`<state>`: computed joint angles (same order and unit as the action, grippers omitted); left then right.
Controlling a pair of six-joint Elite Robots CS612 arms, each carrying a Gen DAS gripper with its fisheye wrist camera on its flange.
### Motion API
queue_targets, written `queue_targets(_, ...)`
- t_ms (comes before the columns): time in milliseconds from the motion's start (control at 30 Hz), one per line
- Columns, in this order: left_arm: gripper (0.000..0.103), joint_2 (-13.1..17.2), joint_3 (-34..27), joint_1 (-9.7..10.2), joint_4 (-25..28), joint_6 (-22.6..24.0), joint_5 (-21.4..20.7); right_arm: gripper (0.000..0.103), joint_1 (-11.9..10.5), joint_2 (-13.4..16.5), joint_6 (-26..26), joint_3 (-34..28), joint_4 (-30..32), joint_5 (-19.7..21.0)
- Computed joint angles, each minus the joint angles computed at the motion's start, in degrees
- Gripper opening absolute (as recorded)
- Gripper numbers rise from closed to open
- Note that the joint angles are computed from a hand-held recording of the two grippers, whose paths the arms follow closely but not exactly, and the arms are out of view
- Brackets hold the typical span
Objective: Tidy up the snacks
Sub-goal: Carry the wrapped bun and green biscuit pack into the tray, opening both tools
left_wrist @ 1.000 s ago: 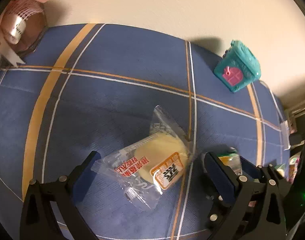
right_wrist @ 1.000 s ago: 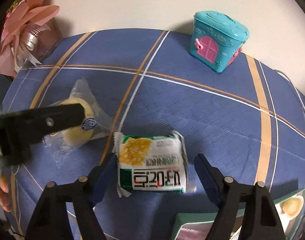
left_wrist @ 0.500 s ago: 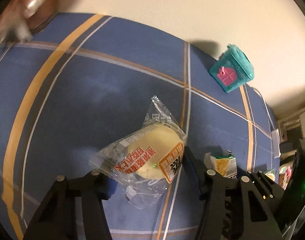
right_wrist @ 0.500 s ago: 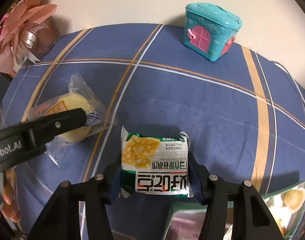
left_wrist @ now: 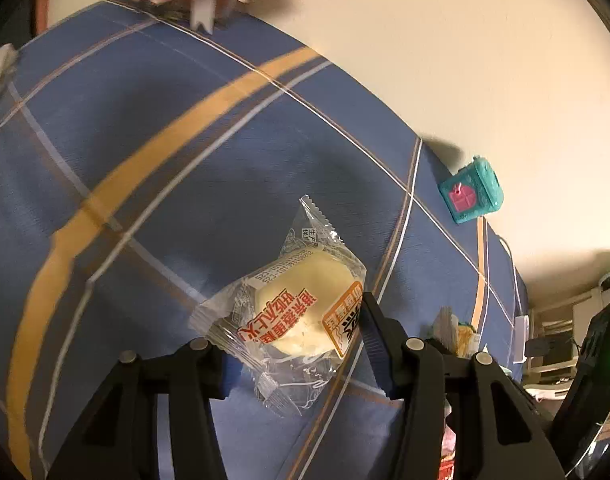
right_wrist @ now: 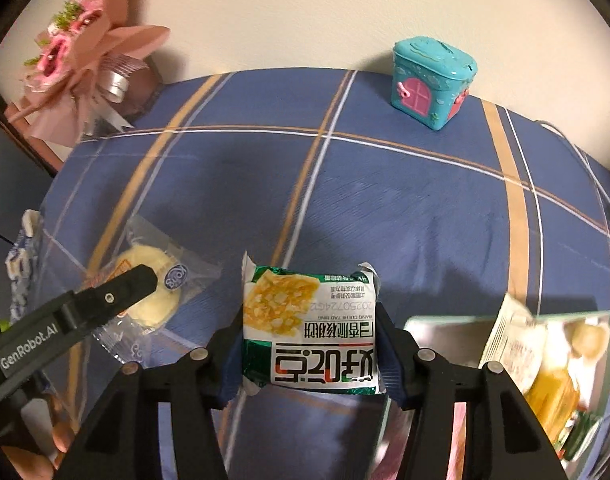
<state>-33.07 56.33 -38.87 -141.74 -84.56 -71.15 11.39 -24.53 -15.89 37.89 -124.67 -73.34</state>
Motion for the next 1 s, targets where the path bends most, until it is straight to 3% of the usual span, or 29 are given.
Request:
queue_targets(267,0.054,-2.5,2.6,-2.41,2.2,-1.9,3.3,0.059,-0.1,-8.1,2.5,15.5,-6.8,2.3)
queue_targets(600,0.054,-3.5,3.4,-5.08,0.1,-0.3,5.2,0.059,-1.3,-14.4,5.4,27.0,-12.0,1.5)
queue_targets(1000,0.054,-3.3,3.1,-6.80,-3.5,2.8,5.5,0.059,-2.9,-20.7,7.3,38.0,-21.0,-0.1)
